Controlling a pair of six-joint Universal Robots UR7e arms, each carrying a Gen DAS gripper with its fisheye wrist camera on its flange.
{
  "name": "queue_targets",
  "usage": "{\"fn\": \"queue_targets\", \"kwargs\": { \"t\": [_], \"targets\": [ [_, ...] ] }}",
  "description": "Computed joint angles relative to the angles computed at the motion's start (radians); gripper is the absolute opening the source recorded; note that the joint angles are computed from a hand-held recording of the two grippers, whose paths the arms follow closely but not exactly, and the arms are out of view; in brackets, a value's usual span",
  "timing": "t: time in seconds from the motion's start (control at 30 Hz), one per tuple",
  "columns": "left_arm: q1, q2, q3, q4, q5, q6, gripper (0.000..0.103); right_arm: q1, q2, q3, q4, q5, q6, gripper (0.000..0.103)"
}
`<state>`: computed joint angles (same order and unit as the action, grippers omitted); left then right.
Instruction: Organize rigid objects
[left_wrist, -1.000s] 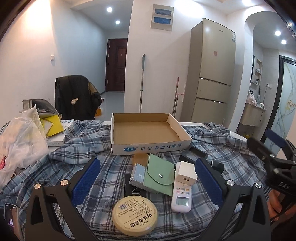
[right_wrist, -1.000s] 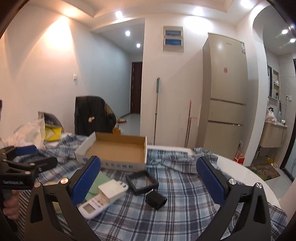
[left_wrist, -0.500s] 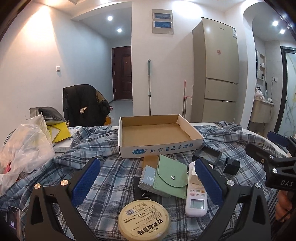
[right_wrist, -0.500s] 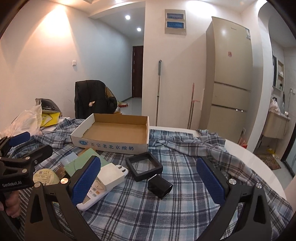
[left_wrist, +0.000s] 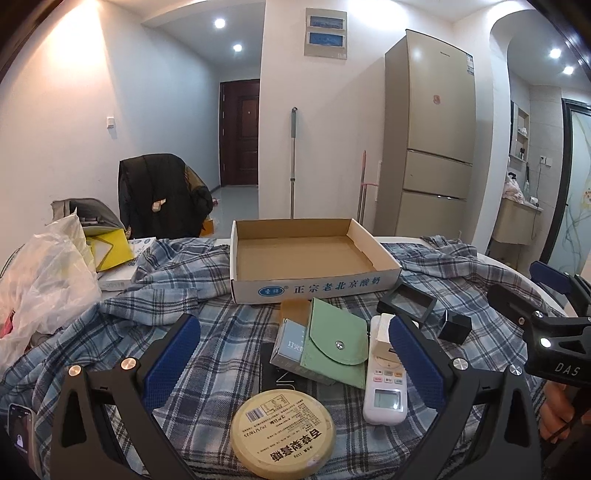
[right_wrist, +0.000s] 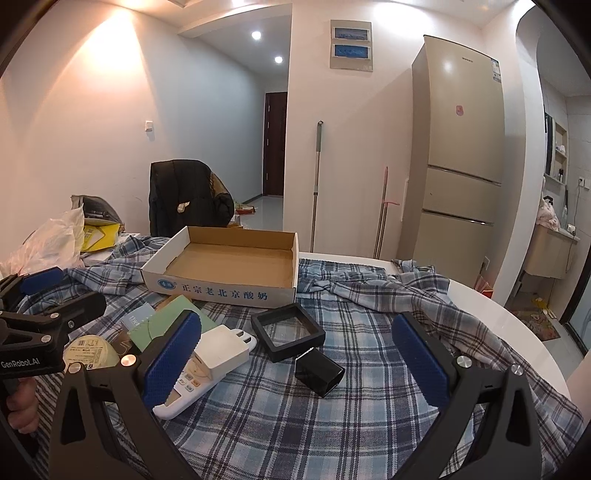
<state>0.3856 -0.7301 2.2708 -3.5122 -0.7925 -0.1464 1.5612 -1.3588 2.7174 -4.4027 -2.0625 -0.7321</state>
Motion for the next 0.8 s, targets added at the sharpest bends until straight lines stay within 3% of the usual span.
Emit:
{"fn": "queue_targets", "kwargs": {
  "t": [0.2, 0.3, 0.33, 0.47, 0.6, 0.7, 0.73, 0.8],
  "targets": [
    [0.013, -0.097, 0.029, 0.105, -0.037, -0.013, 0.103, 0.021, -0.049, 0.010, 0.054, -0.002, 0.035, 0.103],
    [-0.005, -0.126, 0.061, 0.133, 0.064, 0.037, 0.103, 0.012, -0.114, 0.033, 0.130, 0.045, 0.082, 0.103],
    [-0.004, -0.137, 0.069, 0.145, 0.058, 0.031, 0.103, 0.011, -0.116, 0.036, 0.127, 0.050, 0.084, 0.103],
    [0.036, -0.181, 0.085, 0.229, -0.086, -0.011, 0.103, 0.022, -0.054, 0.021, 0.025, 0.008, 0.043, 0.103],
    [0.047, -0.157, 0.062, 0.311, -0.122, -0.011, 0.103, 0.021, -0.031, 0.010, 0.003, -0.010, 0.032, 0.103],
    [0.068, -0.177, 0.006, 0.517, -0.184, -0.068, 0.103, 0.033, 0.008, -0.001, -0.050, -0.036, -0.010, 0.103],
    [0.094, -0.187, -0.018, 0.583, -0.245, -0.104, 0.103, 0.040, 0.021, -0.006, -0.067, -0.048, -0.021, 0.103],
    [0.114, -0.197, -0.027, 0.606, -0.289, -0.144, 0.103, 0.040, 0.019, -0.005, -0.064, -0.044, -0.023, 0.103]
  ]
}}
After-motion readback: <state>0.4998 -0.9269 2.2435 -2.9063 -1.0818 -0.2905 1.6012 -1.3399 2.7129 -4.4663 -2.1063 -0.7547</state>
